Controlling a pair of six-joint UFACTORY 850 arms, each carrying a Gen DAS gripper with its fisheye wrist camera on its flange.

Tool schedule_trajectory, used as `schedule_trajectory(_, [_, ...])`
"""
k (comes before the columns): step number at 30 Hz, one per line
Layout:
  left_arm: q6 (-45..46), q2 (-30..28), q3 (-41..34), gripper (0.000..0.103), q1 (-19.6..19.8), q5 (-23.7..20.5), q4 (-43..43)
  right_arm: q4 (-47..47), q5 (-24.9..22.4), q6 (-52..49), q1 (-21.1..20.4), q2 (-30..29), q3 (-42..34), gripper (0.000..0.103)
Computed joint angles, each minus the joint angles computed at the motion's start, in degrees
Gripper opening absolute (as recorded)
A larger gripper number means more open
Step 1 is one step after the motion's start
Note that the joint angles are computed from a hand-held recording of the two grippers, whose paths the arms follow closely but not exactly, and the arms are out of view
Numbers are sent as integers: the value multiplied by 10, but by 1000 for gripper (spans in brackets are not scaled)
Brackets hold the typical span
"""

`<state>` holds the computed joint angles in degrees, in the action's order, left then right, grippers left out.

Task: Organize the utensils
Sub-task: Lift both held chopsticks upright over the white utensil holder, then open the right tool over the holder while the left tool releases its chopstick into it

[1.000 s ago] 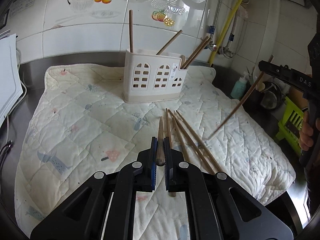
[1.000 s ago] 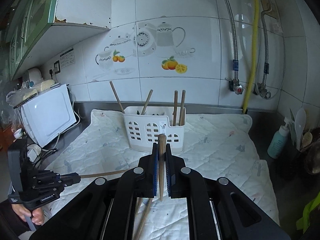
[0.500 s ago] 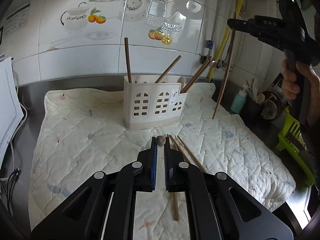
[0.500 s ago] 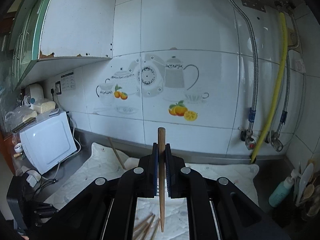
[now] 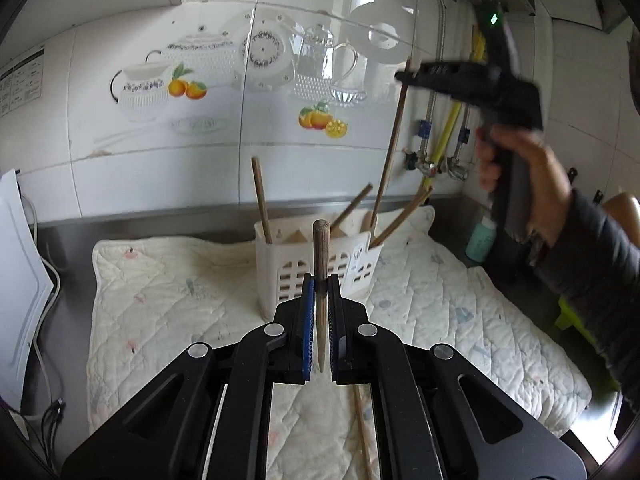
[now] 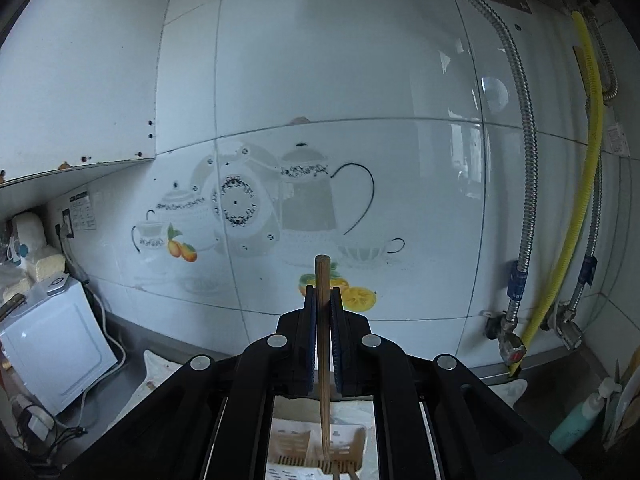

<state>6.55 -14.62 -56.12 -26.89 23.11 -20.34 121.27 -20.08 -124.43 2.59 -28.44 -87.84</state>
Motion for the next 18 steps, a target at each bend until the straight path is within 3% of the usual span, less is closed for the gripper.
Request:
schedule_trajectory(3, [25, 4, -17, 4, 1, 6, -8, 3, 17, -8, 1, -27, -21, 7])
schedule_trajectory(12, [120, 0, -84, 5, -5, 54, -60, -141, 35, 115, -5, -61, -29, 7])
schedule_trajectory(18, [197, -46, -151, 4, -9, 79, -125, -71, 33, 10, -7, -35, 11, 8])
